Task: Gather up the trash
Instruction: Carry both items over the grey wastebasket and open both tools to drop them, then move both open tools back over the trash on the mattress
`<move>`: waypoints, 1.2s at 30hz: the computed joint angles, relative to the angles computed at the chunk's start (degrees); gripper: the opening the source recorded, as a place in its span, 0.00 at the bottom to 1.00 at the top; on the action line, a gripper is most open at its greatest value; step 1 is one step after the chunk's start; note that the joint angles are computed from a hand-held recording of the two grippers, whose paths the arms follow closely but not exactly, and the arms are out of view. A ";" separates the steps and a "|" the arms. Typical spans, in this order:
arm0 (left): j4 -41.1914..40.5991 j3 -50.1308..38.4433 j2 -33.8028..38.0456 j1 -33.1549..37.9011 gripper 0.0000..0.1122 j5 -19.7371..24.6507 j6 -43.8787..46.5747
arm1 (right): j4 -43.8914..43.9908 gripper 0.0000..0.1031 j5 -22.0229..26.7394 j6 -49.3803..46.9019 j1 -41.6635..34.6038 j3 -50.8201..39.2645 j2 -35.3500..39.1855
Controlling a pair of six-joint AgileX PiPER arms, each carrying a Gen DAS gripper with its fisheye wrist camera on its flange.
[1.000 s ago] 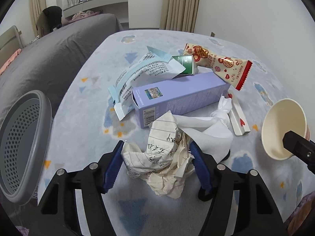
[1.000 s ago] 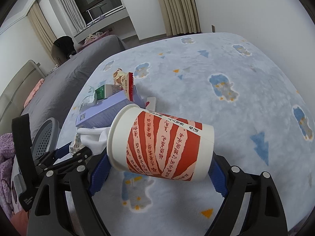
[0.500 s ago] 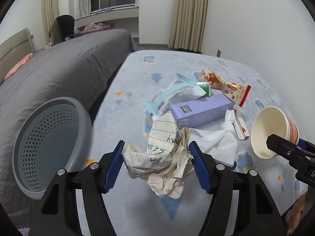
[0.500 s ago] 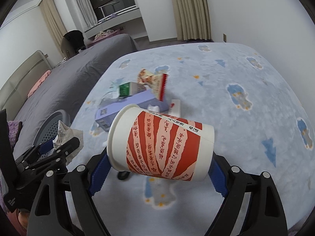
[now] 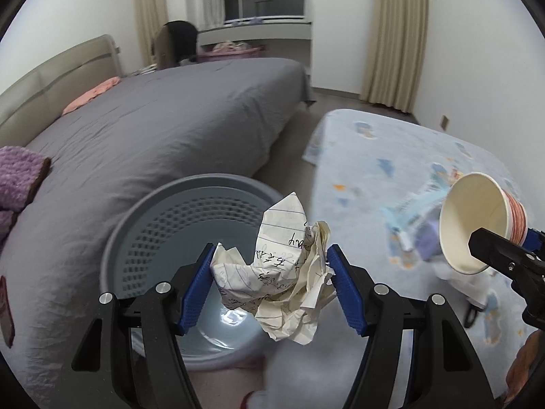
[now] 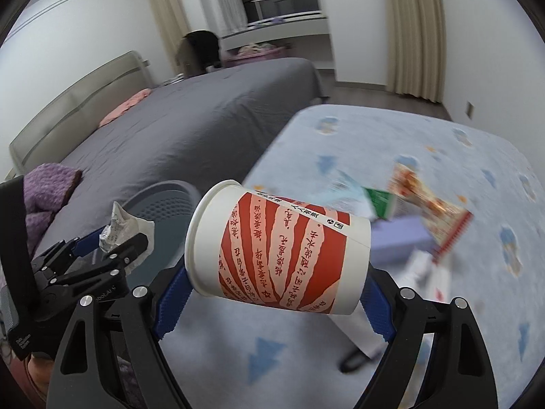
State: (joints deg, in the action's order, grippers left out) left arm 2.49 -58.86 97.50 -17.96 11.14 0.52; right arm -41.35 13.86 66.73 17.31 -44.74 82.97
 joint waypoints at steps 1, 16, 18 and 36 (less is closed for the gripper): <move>1.05 -0.73 0.49 0.96 0.57 0.21 -0.80 | 1.72 0.81 -0.42 -2.31 0.50 -2.08 2.07; 13.24 -9.02 10.27 10.83 0.60 1.86 -13.04 | 41.21 0.81 3.68 -49.91 5.09 -32.77 29.17; 12.51 -10.38 11.36 11.48 0.63 2.80 -12.39 | 42.03 0.81 4.51 -50.88 5.45 -34.67 30.85; 13.35 -10.83 12.69 13.78 0.80 3.58 -13.90 | 34.87 0.82 6.66 -42.52 5.77 -38.06 33.66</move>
State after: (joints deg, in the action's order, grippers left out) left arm 15.84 -69.69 110.20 -4.18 14.72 -13.38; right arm -6.49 20.52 24.21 23.07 -82.80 116.62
